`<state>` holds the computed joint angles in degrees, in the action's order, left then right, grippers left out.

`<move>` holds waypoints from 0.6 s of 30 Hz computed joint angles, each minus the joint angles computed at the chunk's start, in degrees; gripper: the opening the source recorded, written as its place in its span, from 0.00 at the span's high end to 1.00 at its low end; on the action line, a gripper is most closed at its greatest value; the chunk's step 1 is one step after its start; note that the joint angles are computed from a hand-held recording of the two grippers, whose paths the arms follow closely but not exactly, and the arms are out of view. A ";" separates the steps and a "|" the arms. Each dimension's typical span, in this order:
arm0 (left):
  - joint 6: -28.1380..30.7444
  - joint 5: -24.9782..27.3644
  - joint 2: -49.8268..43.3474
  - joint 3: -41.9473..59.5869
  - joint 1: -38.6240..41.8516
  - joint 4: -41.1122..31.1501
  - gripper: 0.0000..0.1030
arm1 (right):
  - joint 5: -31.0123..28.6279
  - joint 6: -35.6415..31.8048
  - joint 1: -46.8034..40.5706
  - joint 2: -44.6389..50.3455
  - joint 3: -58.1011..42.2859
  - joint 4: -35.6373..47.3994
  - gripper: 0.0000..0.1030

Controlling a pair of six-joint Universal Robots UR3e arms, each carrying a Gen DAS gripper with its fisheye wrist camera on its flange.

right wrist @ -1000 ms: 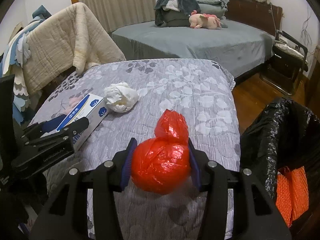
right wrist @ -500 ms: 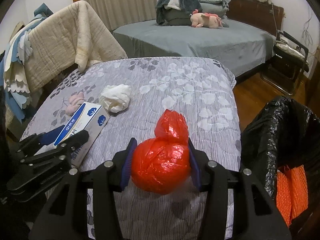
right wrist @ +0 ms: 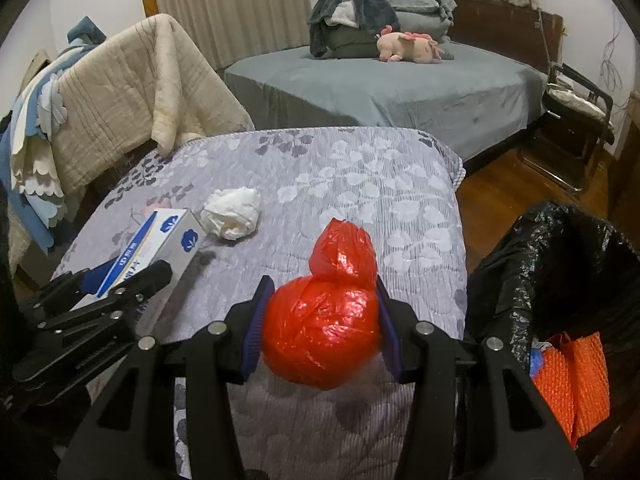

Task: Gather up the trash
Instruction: 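Carry the alcohol pad box and red plastic bag over the bin with both tools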

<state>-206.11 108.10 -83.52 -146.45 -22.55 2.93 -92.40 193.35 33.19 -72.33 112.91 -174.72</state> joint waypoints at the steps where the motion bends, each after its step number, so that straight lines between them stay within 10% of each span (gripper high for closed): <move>1: -0.41 0.75 1.02 0.55 -0.69 -1.32 0.46 | 0.05 -0.01 0.04 -0.35 -0.01 0.16 0.55; 18: -9.90 11.68 8.49 11.85 -15.24 -19.43 0.46 | 1.07 -2.93 -2.35 -19.16 7.06 5.71 0.55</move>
<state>-216.02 119.79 -75.04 -134.60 -37.79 -16.50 -91.32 190.41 30.84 -91.49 119.97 -169.01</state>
